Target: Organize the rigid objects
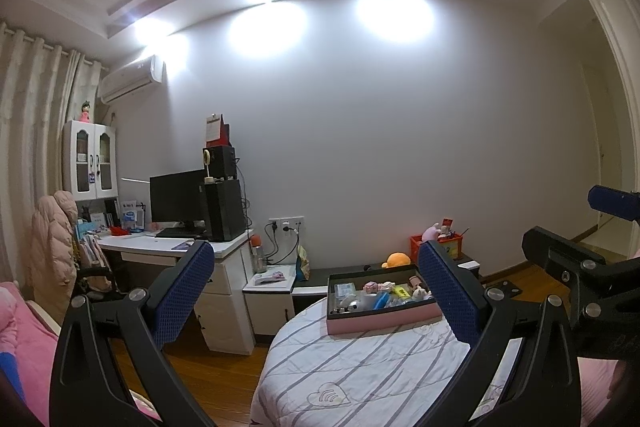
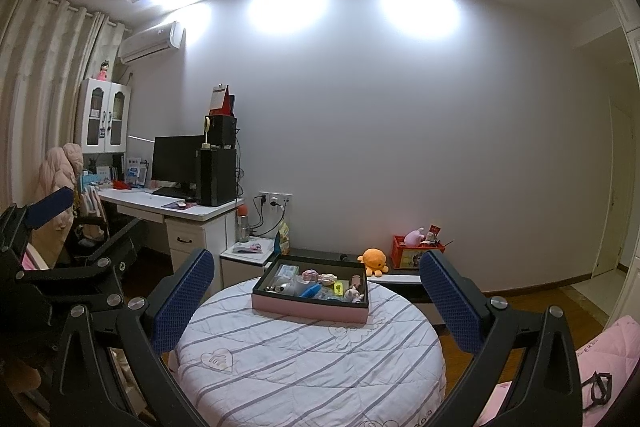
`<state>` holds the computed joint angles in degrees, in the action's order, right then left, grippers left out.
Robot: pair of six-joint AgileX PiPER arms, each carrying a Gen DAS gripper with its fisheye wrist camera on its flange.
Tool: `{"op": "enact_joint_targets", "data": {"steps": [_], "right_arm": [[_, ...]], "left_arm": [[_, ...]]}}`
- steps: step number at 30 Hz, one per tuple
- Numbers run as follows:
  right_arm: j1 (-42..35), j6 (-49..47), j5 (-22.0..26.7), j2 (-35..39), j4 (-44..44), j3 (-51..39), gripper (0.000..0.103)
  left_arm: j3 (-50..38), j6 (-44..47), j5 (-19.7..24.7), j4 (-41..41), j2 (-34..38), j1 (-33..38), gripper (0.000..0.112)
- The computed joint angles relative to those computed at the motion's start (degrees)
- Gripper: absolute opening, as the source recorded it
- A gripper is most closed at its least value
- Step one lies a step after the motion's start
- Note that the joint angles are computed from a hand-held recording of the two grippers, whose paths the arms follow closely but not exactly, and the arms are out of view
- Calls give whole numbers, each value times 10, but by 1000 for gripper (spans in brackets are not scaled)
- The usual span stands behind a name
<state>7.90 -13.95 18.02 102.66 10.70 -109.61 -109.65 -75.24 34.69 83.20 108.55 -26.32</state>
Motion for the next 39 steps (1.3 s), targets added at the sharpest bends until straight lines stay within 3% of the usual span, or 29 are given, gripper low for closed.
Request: {"op": "enact_joint_targets", "data": {"steps": [15, 39], "right_arm": [[-5, -20, -7, -6, 23, 16, 103], [1, -7, -8, -13, 6, 26, 103]], "left_arm": [[11, -19, -24, 7, -1, 8, 103], [8, -18, -16, 12, 3, 6, 103]]}}
